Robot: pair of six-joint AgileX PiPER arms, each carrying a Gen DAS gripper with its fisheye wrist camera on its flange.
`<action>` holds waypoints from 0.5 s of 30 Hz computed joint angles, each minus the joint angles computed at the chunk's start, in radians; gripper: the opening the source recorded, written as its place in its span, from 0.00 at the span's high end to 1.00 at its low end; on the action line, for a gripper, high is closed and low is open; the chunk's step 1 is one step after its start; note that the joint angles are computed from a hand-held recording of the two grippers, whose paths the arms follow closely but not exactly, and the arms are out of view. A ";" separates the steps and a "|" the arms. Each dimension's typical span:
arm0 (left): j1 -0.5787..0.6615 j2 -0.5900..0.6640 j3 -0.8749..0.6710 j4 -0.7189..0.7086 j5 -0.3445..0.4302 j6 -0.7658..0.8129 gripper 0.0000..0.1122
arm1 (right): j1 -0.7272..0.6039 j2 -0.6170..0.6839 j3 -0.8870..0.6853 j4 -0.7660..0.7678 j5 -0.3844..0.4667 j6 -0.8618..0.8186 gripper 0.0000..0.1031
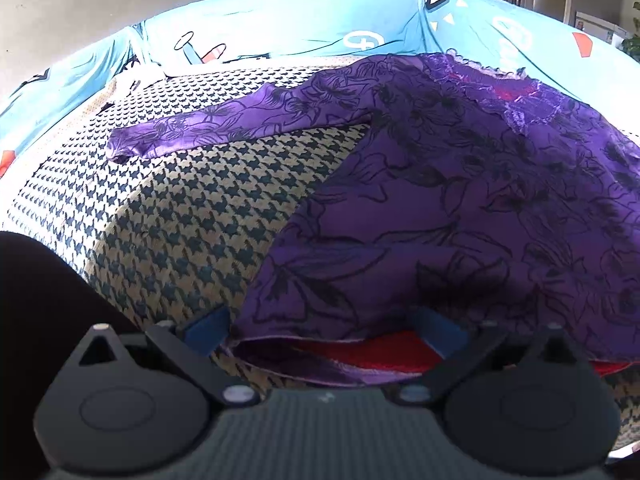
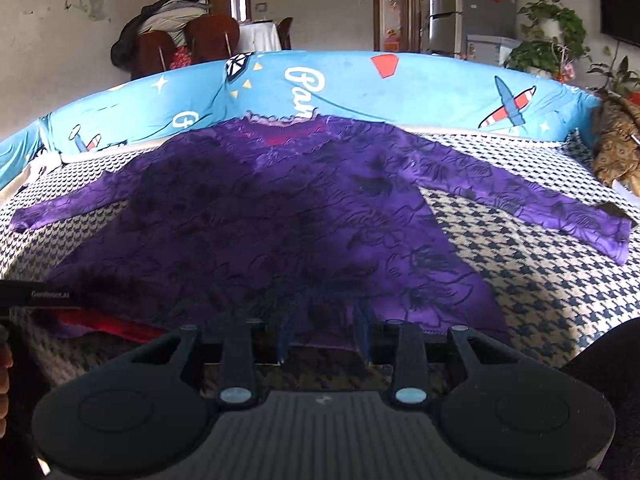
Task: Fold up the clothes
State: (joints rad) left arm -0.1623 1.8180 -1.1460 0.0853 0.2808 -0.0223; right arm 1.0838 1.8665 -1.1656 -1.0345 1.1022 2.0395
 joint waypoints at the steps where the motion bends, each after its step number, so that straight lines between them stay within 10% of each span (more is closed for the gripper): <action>1: 0.000 -0.003 0.002 -0.019 0.001 0.023 0.08 | -0.003 0.000 0.006 0.007 -0.025 -0.005 0.70; 15: -0.037 -0.051 0.078 -0.319 -0.024 0.426 0.08 | -0.070 0.035 0.022 -0.040 -0.183 -0.026 0.73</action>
